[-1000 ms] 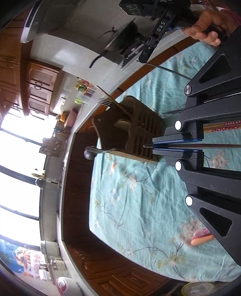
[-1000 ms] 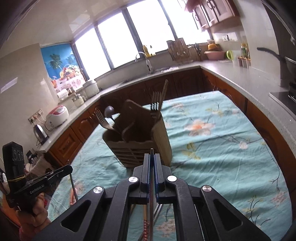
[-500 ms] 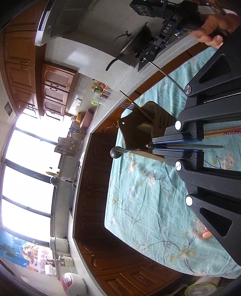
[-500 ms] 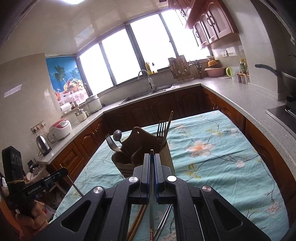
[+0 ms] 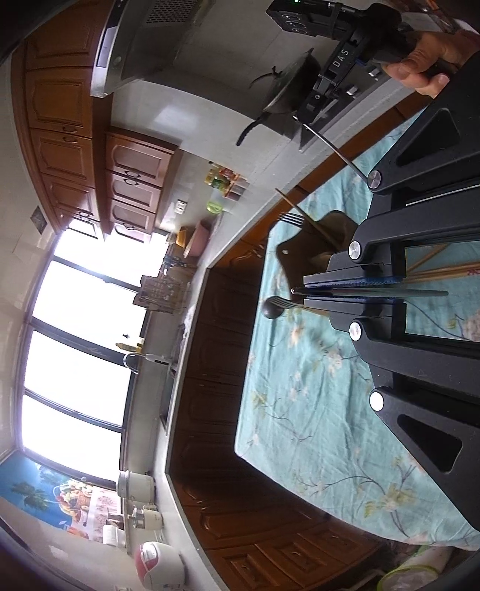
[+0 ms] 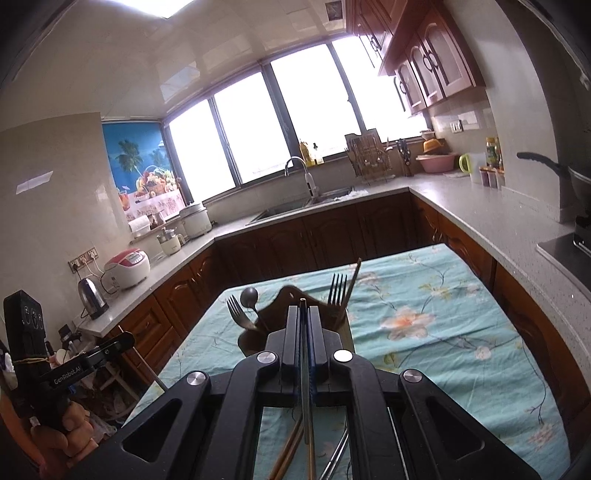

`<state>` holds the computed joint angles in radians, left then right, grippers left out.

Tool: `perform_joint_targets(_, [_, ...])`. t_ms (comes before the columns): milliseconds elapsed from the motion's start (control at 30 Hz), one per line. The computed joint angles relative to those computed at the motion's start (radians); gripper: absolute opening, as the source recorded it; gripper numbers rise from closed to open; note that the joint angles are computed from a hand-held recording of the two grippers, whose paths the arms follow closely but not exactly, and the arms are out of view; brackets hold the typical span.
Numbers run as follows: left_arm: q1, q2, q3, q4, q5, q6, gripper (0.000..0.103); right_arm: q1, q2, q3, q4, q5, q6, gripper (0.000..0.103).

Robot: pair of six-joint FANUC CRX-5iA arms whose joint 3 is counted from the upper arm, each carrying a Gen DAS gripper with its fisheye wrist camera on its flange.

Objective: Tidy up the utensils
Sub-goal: 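Lift both held chopsticks and carry them up over the wooden holder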

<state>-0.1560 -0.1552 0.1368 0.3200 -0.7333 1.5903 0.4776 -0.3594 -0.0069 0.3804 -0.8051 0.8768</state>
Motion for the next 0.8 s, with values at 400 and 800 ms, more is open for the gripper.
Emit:
perform_joint_targets(400, [-0.013, 0.026, -0.003, 0.011, 0.184, 0.0, 0.003, -0.038, 0.043, 0.053, 0.057, 0.1, -0.031, 0.003])
perform_joint_targets(800, [-0.087, 0.132, 0.078, -0.291, 0.33, 0.276, 0.003, -0.096, 0.145, 0.117, 0.121, 0.187, -0.066, 0.003])
